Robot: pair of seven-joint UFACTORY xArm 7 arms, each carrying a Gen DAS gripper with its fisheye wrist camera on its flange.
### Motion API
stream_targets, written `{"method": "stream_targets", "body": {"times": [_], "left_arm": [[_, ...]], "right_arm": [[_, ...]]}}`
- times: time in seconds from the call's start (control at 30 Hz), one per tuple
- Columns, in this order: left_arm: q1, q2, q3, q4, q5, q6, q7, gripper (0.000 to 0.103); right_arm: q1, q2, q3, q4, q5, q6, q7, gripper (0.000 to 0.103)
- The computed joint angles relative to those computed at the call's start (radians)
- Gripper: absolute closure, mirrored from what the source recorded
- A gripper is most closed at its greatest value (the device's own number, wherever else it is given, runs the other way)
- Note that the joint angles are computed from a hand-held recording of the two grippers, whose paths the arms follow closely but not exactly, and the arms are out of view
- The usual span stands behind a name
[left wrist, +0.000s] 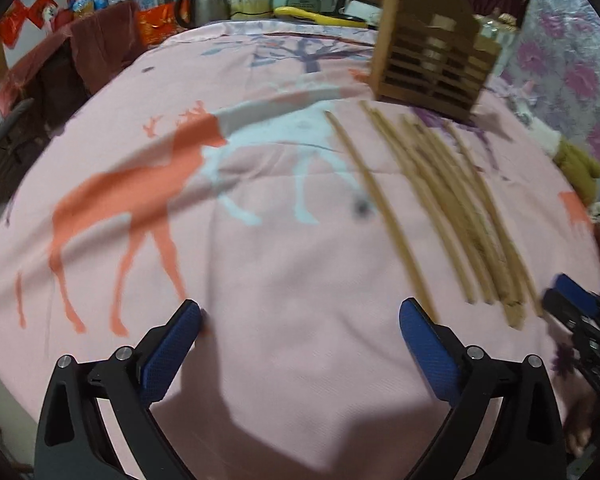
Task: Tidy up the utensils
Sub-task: 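Lower the left gripper onto one bamboo chopstick and close on it, then close the right gripper on another chopstick while the left gripper lifts its chopstick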
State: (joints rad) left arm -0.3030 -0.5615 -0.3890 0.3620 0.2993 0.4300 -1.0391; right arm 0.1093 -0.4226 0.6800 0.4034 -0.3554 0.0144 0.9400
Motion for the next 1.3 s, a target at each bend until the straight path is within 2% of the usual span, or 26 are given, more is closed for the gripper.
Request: {"method": "stream_targets", "body": {"times": [0.07, 0.13, 0.17, 0.2, 0.27, 0.3, 0.37, 0.4, 0.47, 0.63, 0.73, 0.87, 0.9, 0.93, 1.1, 1.13, 1.17, 1.2, 1.27, 1.3], "left_arm": [[-0.016, 0.012, -0.022, 0.008, 0.009, -0.028, 0.001, 0.005], [0.001, 0.059, -0.066, 0.048, 0.048, -0.039, -0.007, 0.006], [0.025, 0.090, -0.102, 0.074, 0.088, -0.031, -0.023, 0.011], [0.044, 0.115, -0.126, 0.093, 0.123, -0.022, -0.044, 0.018], [0.076, 0.148, -0.153, 0.115, 0.199, -0.012, -0.105, 0.040], [0.069, 0.145, -0.139, 0.110, 0.213, -0.020, -0.119, 0.046], [0.037, 0.126, -0.096, 0.086, 0.209, -0.043, -0.114, 0.069], [0.023, 0.110, -0.080, 0.071, 0.201, -0.050, -0.109, 0.074], [0.009, 0.079, -0.060, 0.039, 0.188, -0.066, -0.103, 0.092], [-0.013, -0.006, -0.031, -0.027, 0.125, -0.059, -0.073, 0.095], [-0.017, -0.023, -0.010, -0.051, 0.081, -0.089, -0.050, 0.095], [0.033, -0.026, -0.078, -0.043, 0.100, -0.083, -0.076, 0.095], [0.033, -0.029, -0.079, -0.046, 0.100, -0.086, -0.077, 0.095], [0.030, -0.034, -0.073, -0.053, 0.096, -0.092, -0.074, 0.095], [0.035, -0.042, -0.079, -0.063, 0.086, -0.103, -0.068, 0.095], [0.040, -0.043, -0.087, -0.062, 0.089, -0.102, -0.071, 0.095], [0.042, -0.045, -0.090, -0.063, 0.090, -0.102, -0.074, 0.095], [0.043, -0.045, -0.091, -0.063, 0.091, -0.103, -0.075, 0.095], [0.037, -0.045, -0.087, -0.062, 0.087, -0.100, -0.072, 0.096], [0.037, -0.044, -0.087, -0.062, 0.087, -0.100, -0.070, 0.097]], "right_arm": [[-0.002, -0.007, 0.005, 0.000, -0.001, 0.003, 0.004, 0.064], [-0.001, -0.011, 0.004, -0.002, -0.002, 0.001, 0.005, 0.064], [-0.001, -0.014, 0.006, -0.003, -0.002, 0.002, 0.006, 0.064], [-0.002, -0.016, 0.008, -0.004, -0.003, 0.001, 0.007, 0.064], [-0.004, -0.020, 0.011, -0.006, -0.003, -0.002, 0.008, 0.064], [-0.005, -0.021, 0.012, -0.006, -0.003, -0.002, 0.007, 0.064], [-0.004, -0.022, 0.009, -0.008, 0.000, -0.006, 0.006, 0.064], [-0.004, -0.020, 0.009, -0.009, 0.001, -0.009, 0.005, 0.064], [-0.004, -0.016, 0.008, -0.009, 0.004, -0.013, 0.002, 0.064], [0.010, -0.009, 0.005, -0.008, 0.009, -0.020, -0.016, 0.064], [0.014, -0.001, 0.011, -0.004, 0.008, -0.021, -0.027, 0.064], [0.022, 0.002, 0.001, -0.009, 0.017, -0.037, -0.042, 0.068], [0.024, 0.002, 0.001, -0.010, 0.020, -0.040, -0.047, 0.074], [0.024, -0.001, 0.004, -0.011, 0.022, -0.043, -0.051, 0.075], [-0.013, 0.045, 0.056, 0.030, 0.007, -0.001, -0.073, 0.075], [-0.057, 0.048, 0.092, 0.029, -0.011, -0.017, -0.050, 0.076], [-0.064, 0.049, 0.097, 0.029, -0.017, -0.019, -0.044, 0.077], [-0.063, 0.046, 0.096, 0.030, -0.020, -0.016, -0.041, 0.078], [-0.066, 0.036, 0.100, 0.027, -0.027, -0.009, -0.027, 0.091], [-0.048, 0.039, 0.079, 0.023, -0.024, -0.013, -0.029, 0.097]]}}
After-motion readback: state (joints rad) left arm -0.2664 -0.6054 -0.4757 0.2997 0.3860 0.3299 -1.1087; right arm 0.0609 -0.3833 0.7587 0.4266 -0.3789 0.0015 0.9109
